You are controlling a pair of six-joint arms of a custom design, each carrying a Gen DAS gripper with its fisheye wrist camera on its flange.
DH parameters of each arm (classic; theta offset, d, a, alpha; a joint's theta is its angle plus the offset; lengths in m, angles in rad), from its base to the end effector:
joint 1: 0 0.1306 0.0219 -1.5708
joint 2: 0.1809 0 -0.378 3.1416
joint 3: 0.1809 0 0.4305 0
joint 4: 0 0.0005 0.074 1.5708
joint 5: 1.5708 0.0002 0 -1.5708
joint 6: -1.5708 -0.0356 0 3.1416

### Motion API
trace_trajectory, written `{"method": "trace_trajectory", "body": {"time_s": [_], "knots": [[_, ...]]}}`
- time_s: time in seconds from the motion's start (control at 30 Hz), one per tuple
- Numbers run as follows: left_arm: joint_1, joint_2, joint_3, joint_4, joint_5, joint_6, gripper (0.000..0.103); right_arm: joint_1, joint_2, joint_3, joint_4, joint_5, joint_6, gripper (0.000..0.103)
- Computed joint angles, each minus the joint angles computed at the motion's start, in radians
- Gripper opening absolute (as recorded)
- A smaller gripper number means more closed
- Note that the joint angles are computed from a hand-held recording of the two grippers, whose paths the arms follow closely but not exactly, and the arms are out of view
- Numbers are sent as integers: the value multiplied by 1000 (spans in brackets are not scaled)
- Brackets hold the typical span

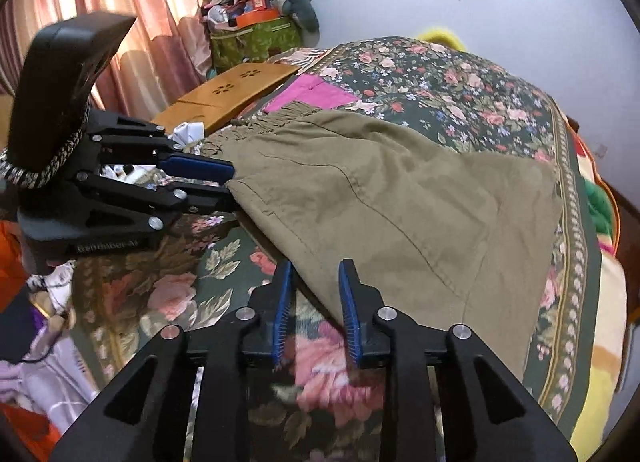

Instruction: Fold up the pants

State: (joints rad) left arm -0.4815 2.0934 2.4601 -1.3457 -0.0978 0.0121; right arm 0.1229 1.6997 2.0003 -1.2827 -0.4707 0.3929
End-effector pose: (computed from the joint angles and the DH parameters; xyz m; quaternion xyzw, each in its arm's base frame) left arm 0.6477 -0.3351 0.4823 0.2083 0.9325 -0.0258 0.2938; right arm 0.6004 0.0899 0.5300 -0.3028 0.8826 0.1831 0.3096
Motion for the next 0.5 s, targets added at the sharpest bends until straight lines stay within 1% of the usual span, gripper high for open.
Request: {"method": "trace_trajectory", "body": {"time_s": [0.03,0.07,0.13,0.17,0.2,0.23,0.27,0.3,0.33,0.4,0.47,0.5], "knots": [[5,-10,-10,3,8,12,38,-4,-5,-2,-3,-5,-7,23],[12,-27,-30,13,19,32,43,-11,-11,-6,-3,-13,-17,23],[23,-57,-64,40,23,60,60,-21,-17,-7,2,-22,-44,24],[28,-72,-82,56,15,72,64,-26,-21,-9,6,-27,-57,24],[33,-90,-103,80,-6,83,69,-33,-23,-10,15,-35,-82,25],[38,-100,-113,95,-27,90,75,-39,-25,-11,26,-43,-107,28],[42,-105,-118,102,-45,96,78,-45,-27,-12,40,-49,-136,30],[48,-106,-116,107,-66,104,83,-49,-26,-10,53,-54,-164,34],[56,-100,-103,104,-83,114,84,-53,-24,-7,70,-56,-198,37],[72,-74,-60,83,-93,131,84,-59,-11,9,87,-53,-243,38],[89,-33,1,46,-91,151,84,-58,3,27,89,-37,-278,40],[99,0,47,19,-85,164,84,-57,13,39,87,-33,-291,42]]}}
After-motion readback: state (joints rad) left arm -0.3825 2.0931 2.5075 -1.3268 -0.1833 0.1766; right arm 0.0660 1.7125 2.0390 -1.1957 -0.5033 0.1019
